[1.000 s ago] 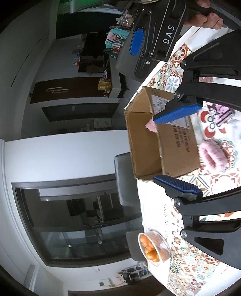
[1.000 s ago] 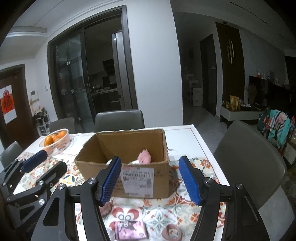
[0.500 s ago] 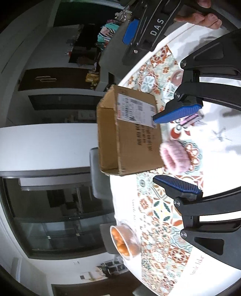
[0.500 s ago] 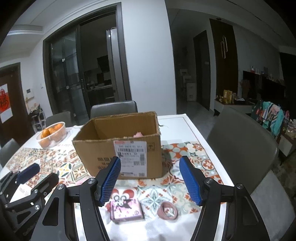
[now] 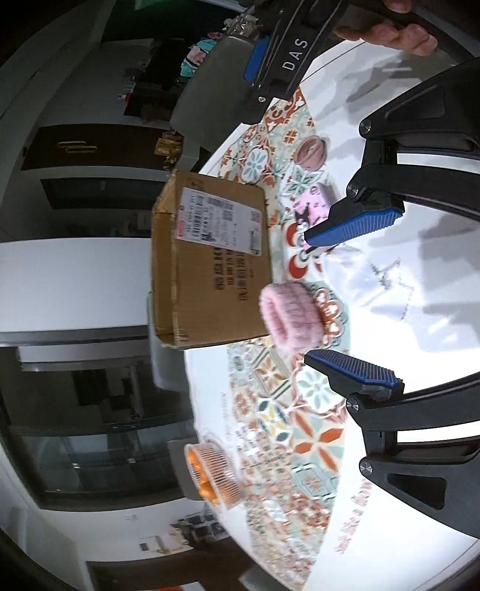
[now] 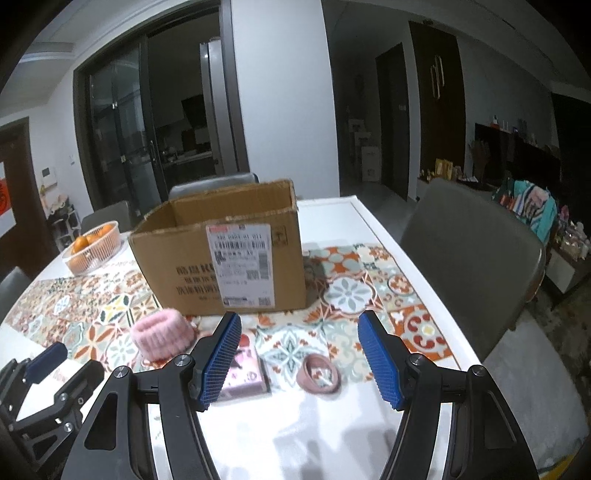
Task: Organize soft objects
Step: 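Move both tools back toward the white cloth and pink hair tie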
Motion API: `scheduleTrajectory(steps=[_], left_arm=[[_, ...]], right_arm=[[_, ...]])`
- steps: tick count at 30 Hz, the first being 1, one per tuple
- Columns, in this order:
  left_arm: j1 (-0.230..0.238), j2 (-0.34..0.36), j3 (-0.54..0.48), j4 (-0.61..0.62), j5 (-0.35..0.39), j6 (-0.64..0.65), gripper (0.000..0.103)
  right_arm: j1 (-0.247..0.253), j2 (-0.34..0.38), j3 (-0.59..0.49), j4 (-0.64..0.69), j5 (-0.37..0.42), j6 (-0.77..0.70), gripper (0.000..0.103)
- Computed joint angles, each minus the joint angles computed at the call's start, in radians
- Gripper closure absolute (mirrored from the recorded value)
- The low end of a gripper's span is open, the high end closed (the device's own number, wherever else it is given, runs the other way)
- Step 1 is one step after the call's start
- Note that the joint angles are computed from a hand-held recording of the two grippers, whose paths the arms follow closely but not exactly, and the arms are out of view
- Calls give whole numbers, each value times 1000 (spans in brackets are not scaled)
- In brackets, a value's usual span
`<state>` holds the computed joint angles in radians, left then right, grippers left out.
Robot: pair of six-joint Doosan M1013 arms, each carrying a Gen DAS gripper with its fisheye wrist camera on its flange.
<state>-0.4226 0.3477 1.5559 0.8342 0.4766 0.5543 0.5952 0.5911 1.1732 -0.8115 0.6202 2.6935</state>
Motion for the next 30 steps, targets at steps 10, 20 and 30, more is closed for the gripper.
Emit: scheduleTrajectory(steps=[10,20,30], left_arm=[[8,37,-20,-193,32,107,46],[17,82,-56,-290,84,154,46],[32,127,-105,-368,126,203,46]], right_arm=[[-13,19,2,141,25,-94,36],[-29,56,-32,253,64,-190,36],[-48,104,-96,379,127,-282,36]])
